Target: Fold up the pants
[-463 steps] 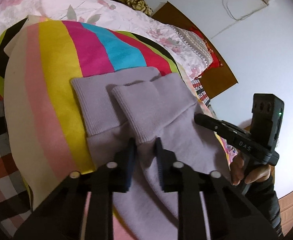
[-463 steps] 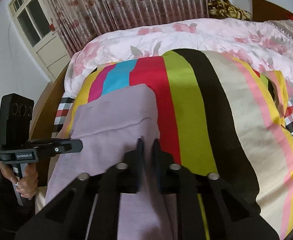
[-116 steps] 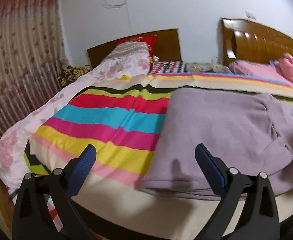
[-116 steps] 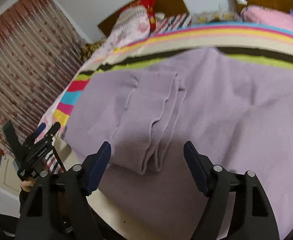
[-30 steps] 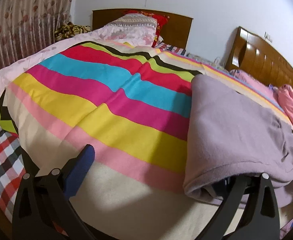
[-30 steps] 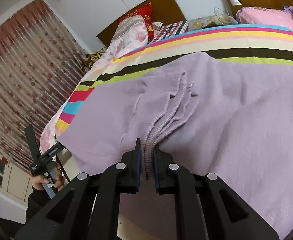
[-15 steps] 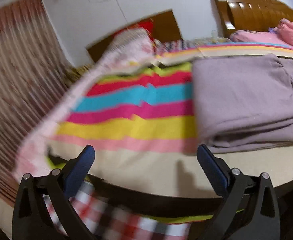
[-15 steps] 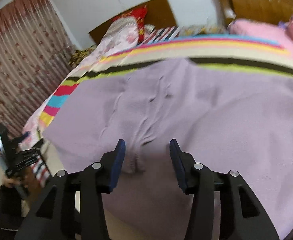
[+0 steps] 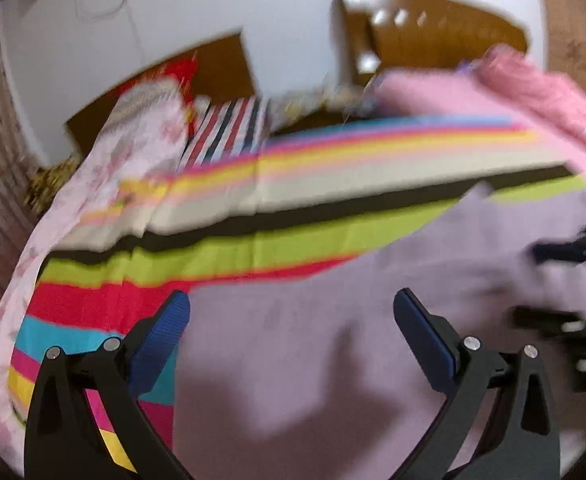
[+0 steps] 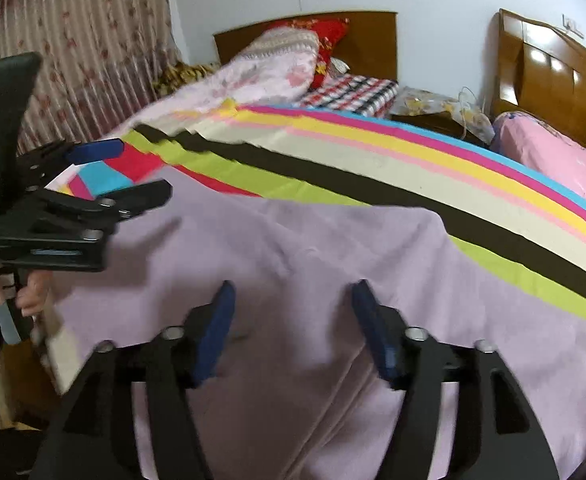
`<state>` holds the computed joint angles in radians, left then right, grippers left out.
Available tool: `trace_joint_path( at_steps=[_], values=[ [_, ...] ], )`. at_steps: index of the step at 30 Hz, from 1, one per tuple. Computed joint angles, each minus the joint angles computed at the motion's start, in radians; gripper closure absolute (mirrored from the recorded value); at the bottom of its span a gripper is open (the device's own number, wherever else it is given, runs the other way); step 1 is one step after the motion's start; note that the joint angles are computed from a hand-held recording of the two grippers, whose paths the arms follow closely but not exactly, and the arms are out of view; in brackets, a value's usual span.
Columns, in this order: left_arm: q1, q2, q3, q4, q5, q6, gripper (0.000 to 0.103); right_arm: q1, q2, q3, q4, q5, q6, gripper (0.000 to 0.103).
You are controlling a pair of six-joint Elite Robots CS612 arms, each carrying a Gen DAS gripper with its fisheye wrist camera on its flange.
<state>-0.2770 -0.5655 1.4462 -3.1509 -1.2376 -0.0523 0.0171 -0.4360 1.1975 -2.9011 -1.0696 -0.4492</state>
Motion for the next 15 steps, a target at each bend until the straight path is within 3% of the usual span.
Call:
trace_joint_path(
  at_steps=[2, 4, 6, 9, 10, 13, 15],
  values=[
    [0.026, 0.029, -0.024, 0.062, -0.061, -0.043, 0.001, -0.02, 0.009, -0.019, 0.046, 0.088, 0.036, 0.036],
    [0.057, 0.024, -0.011, 0.026, -0.157, -0.127, 0.001, -0.03, 0.016, -0.028, 0.059, 0.122, 0.065, 0.036],
    [0.068, 0.028, -0.018, 0.038, -0.158, -0.191, 0.001, -0.037, 0.02, -0.033, 0.065, 0.152, 0.082, 0.036],
    [0.068, 0.034, -0.028, 0.049, -0.144, -0.185, 0.001, -0.04, 0.023, -0.038, 0.073, 0.169, 0.091, 0.036],
    [0.063, 0.033, -0.028, 0.05, -0.129, -0.18, 0.001, -0.038, 0.022, -0.04, 0.076, 0.156, 0.097, 0.036],
    [0.06, 0.037, -0.032, 0.055, -0.111, -0.179, 0.001, -0.024, -0.007, 0.021, -0.056, -0.048, 0.165, 0.028],
    [0.059, 0.035, -0.028, 0.052, -0.109, -0.185, 0.001, -0.023, -0.034, 0.069, -0.084, -0.031, 0.154, 0.028]
  ],
)
